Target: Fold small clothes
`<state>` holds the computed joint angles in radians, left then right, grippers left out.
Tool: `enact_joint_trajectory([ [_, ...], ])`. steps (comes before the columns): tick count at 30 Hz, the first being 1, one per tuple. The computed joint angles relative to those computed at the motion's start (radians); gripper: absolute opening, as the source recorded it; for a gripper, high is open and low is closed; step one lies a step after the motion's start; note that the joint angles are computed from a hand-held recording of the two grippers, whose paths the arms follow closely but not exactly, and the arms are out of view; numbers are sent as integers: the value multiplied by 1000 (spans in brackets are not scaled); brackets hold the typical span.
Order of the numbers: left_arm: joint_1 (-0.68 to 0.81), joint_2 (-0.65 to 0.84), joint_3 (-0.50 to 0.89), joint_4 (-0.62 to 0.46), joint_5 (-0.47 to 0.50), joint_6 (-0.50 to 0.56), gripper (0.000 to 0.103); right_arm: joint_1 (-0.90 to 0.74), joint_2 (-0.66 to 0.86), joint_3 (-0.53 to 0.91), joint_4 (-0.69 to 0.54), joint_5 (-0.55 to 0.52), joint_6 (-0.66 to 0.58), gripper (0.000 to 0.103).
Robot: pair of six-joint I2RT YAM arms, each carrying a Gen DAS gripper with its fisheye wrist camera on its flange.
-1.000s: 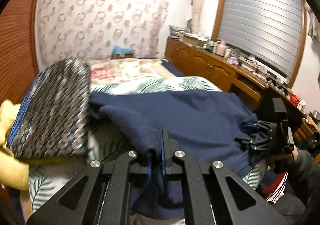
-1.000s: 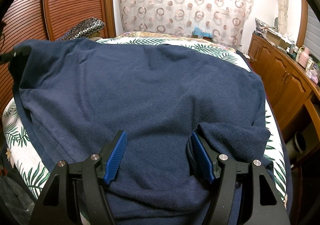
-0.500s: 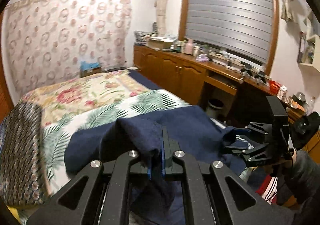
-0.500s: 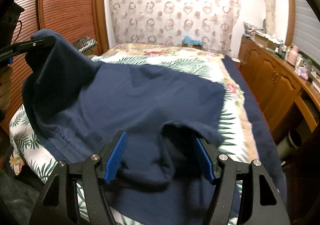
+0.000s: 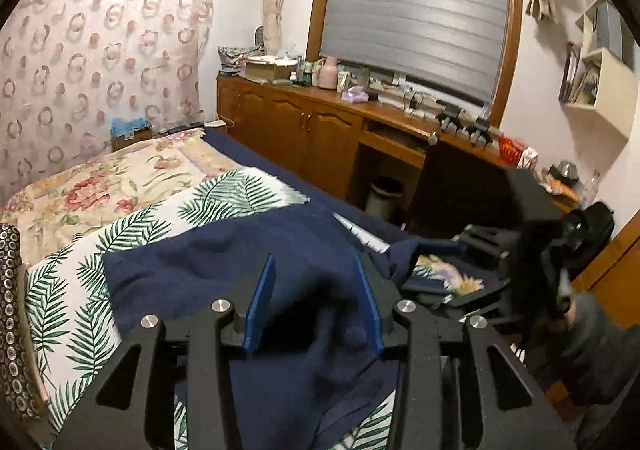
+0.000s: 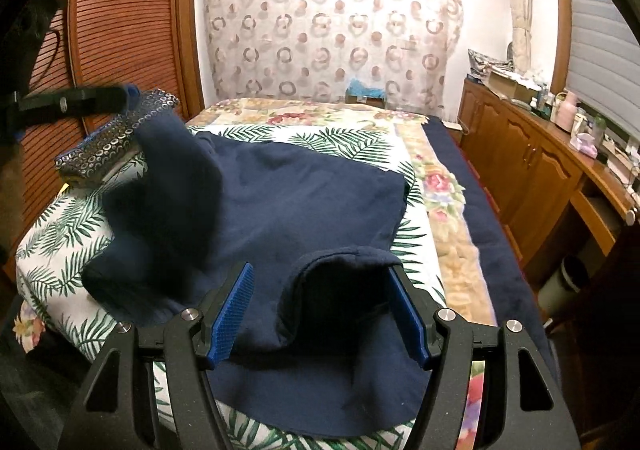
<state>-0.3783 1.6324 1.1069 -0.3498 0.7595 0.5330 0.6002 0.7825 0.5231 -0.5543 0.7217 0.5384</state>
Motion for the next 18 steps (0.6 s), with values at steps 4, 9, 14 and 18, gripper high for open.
enact_joint_trajectory([
  [4,8,20,-10,11,-30,1,45,25,-32,-1,-46,15,33,69],
  [9,64,51,-16,37,-27,2,75,23,-53,24,-85,30,26,69],
  [14,112,64,-60,140,-63,-38,76,112,-35,64,-145,115,86,69],
  [18,144,91,-64,165,-72,-50,76,106,-27,66,-118,115,47,69],
])
